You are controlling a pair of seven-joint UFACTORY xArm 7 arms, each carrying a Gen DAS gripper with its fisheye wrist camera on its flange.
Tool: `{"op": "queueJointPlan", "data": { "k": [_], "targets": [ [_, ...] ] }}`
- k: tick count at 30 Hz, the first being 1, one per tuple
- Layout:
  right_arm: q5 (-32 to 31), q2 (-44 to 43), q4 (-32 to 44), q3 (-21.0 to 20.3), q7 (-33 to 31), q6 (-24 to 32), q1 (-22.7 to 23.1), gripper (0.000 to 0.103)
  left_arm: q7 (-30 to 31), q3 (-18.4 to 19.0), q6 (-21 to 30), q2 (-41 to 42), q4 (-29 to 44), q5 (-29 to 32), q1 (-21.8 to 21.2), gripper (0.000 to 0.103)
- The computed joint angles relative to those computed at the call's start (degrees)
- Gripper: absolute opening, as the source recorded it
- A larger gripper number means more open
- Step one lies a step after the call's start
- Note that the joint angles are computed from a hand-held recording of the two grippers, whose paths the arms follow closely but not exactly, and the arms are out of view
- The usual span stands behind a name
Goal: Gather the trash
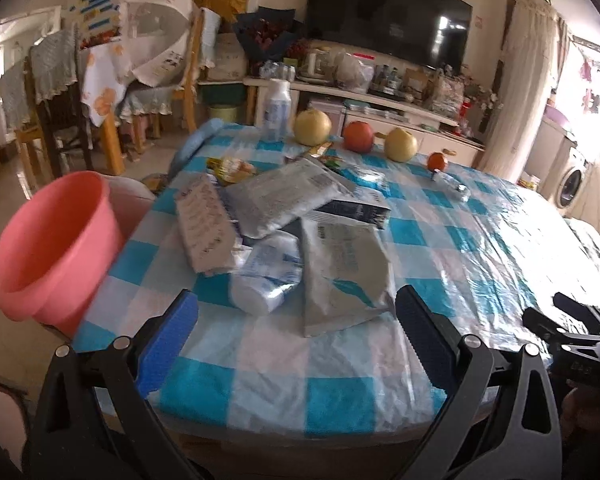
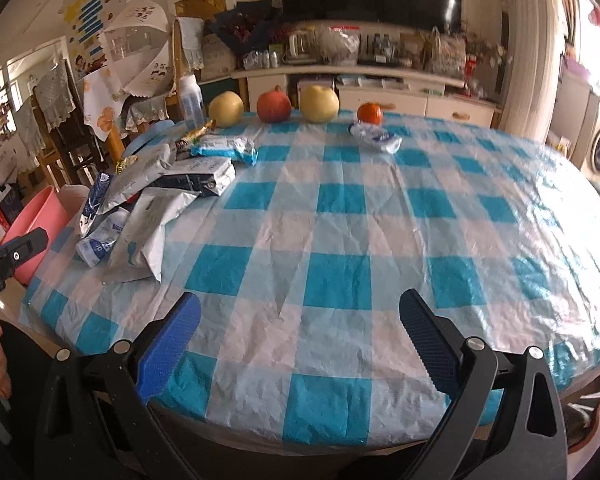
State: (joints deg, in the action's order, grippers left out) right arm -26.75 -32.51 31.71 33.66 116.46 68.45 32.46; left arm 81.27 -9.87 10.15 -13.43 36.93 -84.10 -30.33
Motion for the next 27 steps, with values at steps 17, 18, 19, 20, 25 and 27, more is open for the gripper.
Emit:
{"op": "queueJointPlan", "data": {
  "k": [17,18,19,20,25,27],
  "targets": [
    [-1.3,-17.6,-14.5,-9.2,-18.0,-7.0,-5.2,0.098,-27.7,-5.4,3.4,18.3,12.4,25.2,1.0,0.099],
    [-2.1,-19.2,-16.0,-10.6,-20.0,-8.1,-6.8,0.098,-29.3,-5.8,3.2,19.4,13.2,27.0,1.2,0.099],
    [-2.6,-20.2,-17.0,-11.8,-22.1,-9.2,-8.2,0.098,-30.2,-6.4,3.0,20.2,13.8,28.1,1.5,0.099],
    [-3.1,-21.0,-17.9,-12.8,-24.2,-10.3,-9.6,0.098,-30.8,-7.0,2.7,21.0,14.3,28.9,1.8,0.099],
    [-7.9,-21.8,-20.9,-18.8,-35.8,-18.4,-19.6,0.098,-35.9,-9.2,1.0,23.9,16.0,35.1,3.2,0.099],
    [-10.1,-20.8,-21.5,-21.0,-39.6,-22.9,-24.3,0.098,-36.7,-10.3,1.3,24.5,16.8,36.5,4.1,0.099]
  ]
}}
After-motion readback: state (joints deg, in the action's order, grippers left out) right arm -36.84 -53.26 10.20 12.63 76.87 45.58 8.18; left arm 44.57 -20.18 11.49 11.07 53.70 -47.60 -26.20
